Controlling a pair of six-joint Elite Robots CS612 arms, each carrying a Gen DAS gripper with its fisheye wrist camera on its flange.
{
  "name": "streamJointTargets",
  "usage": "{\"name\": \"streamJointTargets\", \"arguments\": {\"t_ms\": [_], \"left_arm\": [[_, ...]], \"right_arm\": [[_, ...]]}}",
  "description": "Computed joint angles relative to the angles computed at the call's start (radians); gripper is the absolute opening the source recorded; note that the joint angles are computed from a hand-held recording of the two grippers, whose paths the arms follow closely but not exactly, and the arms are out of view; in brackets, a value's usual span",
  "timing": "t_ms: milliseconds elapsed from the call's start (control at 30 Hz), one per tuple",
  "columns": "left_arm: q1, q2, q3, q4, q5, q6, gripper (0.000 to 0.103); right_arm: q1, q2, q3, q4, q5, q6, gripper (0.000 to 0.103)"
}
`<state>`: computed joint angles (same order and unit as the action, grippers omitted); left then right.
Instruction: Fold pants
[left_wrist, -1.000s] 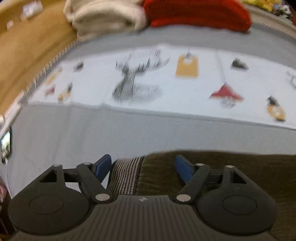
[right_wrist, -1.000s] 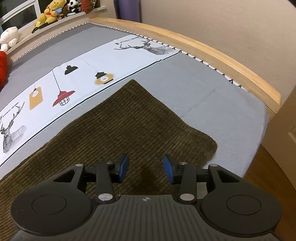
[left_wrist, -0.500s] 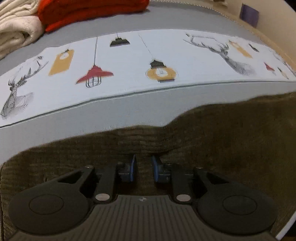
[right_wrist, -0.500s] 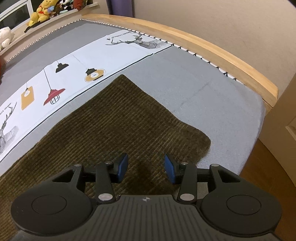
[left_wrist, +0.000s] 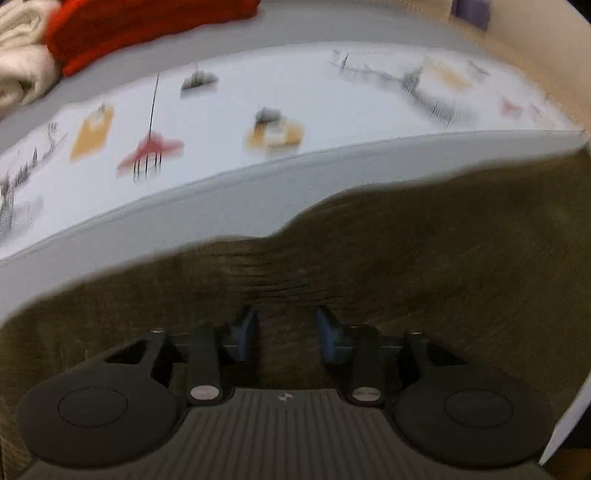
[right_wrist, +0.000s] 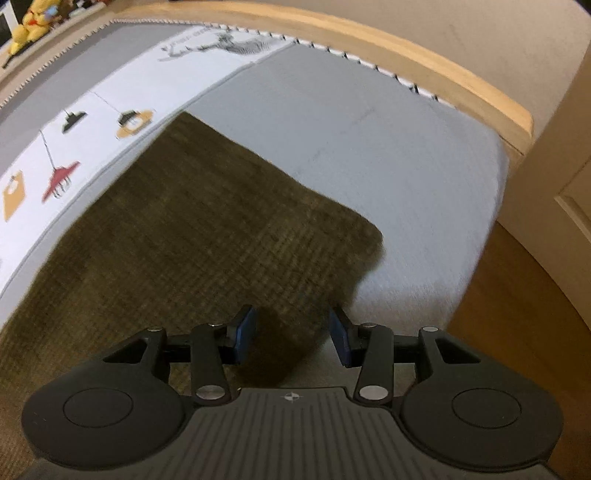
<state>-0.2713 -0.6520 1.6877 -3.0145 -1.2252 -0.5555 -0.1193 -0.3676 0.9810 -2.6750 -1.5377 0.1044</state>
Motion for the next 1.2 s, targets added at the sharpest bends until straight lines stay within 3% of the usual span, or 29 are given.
{"name": "streamJointTargets", "arguments": {"t_ms": [100, 167, 233, 300, 467, 600, 633, 667, 700, 733, 833, 900, 1000, 1100, 1200], "left_arm": [[-0.022, -0.026, -0.010, 0.103, 0.074, 0.003, 0.047], [-0.031, -0.055, 0.002, 0.113, 0.091, -0.019, 0.048], [-0.038, -0.092, 0.029, 0.065, 0.089, -0.026, 0.053], [-0.053, -0.122, 0.056, 0.015, 0.118, -0.021, 0.069], [-0.112, -0.191, 0.153, -0.171, 0.163, -0.015, 0.081], [-0.155, -0.159, 0.204, -0.337, 0.199, -0.025, 0.085], [-0.165, -0.147, 0.212, -0.344, 0.203, -0.036, 0.084], [-0.163, -0.134, 0.207, -0.308, 0.180, -0.053, 0.081], [-0.158, -0.134, 0.198, -0.230, 0.155, -0.088, 0.067], [-0.144, -0.127, 0.179, -0.155, 0.110, -0.139, 0.061], [-0.115, -0.109, 0.155, -0.132, 0.043, -0.172, 0.048], [-0.097, -0.099, 0.137, -0.081, 0.019, -0.175, 0.046], [-0.058, -0.080, 0.093, 0.111, -0.114, -0.208, 0.048], [-0.067, -0.088, 0.091, 0.098, -0.081, -0.196, 0.049], [-0.069, -0.091, 0.100, 0.048, -0.074, -0.195, 0.053]], "right_arm": [[0.000, 0.001, -0.005, 0.028, -0.009, 0.016, 0.047], [0.000, 0.001, -0.004, 0.026, -0.007, 0.028, 0.047], [-0.002, 0.000, -0.003, 0.026, 0.002, 0.031, 0.047], [-0.004, -0.003, 0.004, 0.020, 0.019, 0.030, 0.047], [-0.010, -0.017, 0.037, -0.036, 0.059, 0.045, 0.048], [-0.021, -0.027, 0.064, -0.094, 0.099, 0.065, 0.048], [-0.023, -0.028, 0.067, -0.105, 0.109, 0.063, 0.048], [-0.025, -0.031, 0.075, -0.120, 0.117, 0.061, 0.048], [-0.026, -0.033, 0.082, -0.135, 0.120, 0.061, 0.048], [-0.028, -0.035, 0.087, -0.149, 0.123, 0.062, 0.048], [-0.032, -0.036, 0.094, -0.176, 0.129, 0.077, 0.048], [-0.033, -0.035, 0.091, -0.167, 0.123, 0.082, 0.048], [-0.036, -0.034, 0.085, -0.139, 0.128, 0.106, 0.048], [-0.042, -0.031, 0.078, -0.118, 0.133, 0.161, 0.048], [-0.061, -0.024, 0.070, -0.095, 0.179, 0.293, 0.048]]}}
